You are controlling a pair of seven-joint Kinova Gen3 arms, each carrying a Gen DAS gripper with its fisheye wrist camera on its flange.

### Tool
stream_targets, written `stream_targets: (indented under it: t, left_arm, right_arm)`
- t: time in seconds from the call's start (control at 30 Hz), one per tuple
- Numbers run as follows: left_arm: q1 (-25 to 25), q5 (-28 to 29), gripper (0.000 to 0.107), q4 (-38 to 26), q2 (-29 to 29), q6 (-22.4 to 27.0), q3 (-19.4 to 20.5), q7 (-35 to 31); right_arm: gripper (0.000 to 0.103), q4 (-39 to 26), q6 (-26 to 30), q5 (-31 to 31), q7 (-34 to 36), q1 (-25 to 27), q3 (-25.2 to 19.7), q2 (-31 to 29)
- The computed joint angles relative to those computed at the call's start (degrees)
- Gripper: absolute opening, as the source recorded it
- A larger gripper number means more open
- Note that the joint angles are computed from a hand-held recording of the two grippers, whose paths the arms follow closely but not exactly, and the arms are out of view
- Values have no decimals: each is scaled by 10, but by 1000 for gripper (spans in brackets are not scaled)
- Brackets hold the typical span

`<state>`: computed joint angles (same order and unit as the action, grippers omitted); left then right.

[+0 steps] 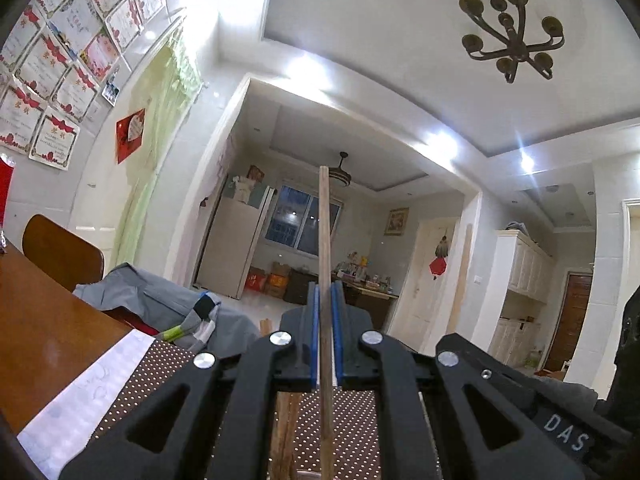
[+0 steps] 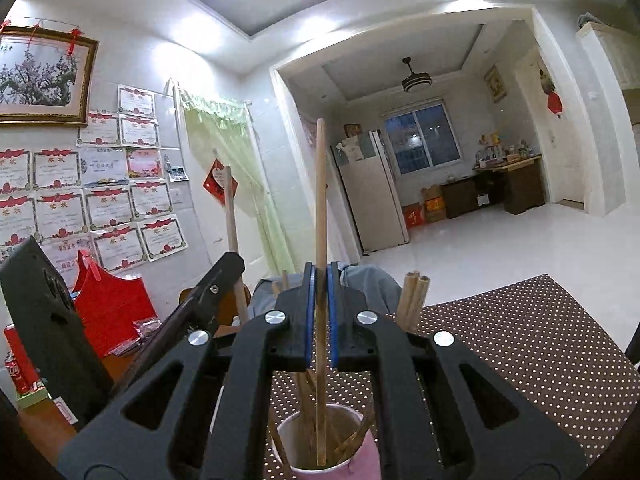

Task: Organize utensils
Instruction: 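Lift the left tool's chopstick into the pink cup while the right tool inserts its own, then open both tools to release the chopsticks into the pink cup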

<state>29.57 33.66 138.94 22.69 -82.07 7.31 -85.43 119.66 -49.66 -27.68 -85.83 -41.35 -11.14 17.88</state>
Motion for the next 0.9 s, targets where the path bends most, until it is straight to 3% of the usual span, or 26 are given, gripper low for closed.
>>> stream_targets:
  t: [0.23, 0.5, 0.77, 0.8, 0.83, 0.9]
  left_arm:
    - [-10, -7, 6, -6, 17, 11, -3, 13]
    - [-5, -5, 6, 11, -14, 75, -3, -24]
    - [19, 61, 7, 13, -62, 172, 7, -106]
    - [22, 73, 11, 10, -67, 186, 8, -118]
    - [27, 93, 22, 5, -74, 203, 9, -136]
    - [33, 122, 25, 3, -85, 223, 12, -158]
  right_arm:
    - [6, -10, 11, -8, 19, -5, 4, 10]
    - [6, -5, 23, -21, 29, -14, 3, 5]
    - [6, 7, 43, -62, 53, -29, 3, -7]
    - [6, 8, 44, -65, 55, -30, 2, -8]
    - [6, 10, 46, -73, 60, -32, 3, -9]
    - [6, 14, 48, -85, 66, -36, 2, -11]
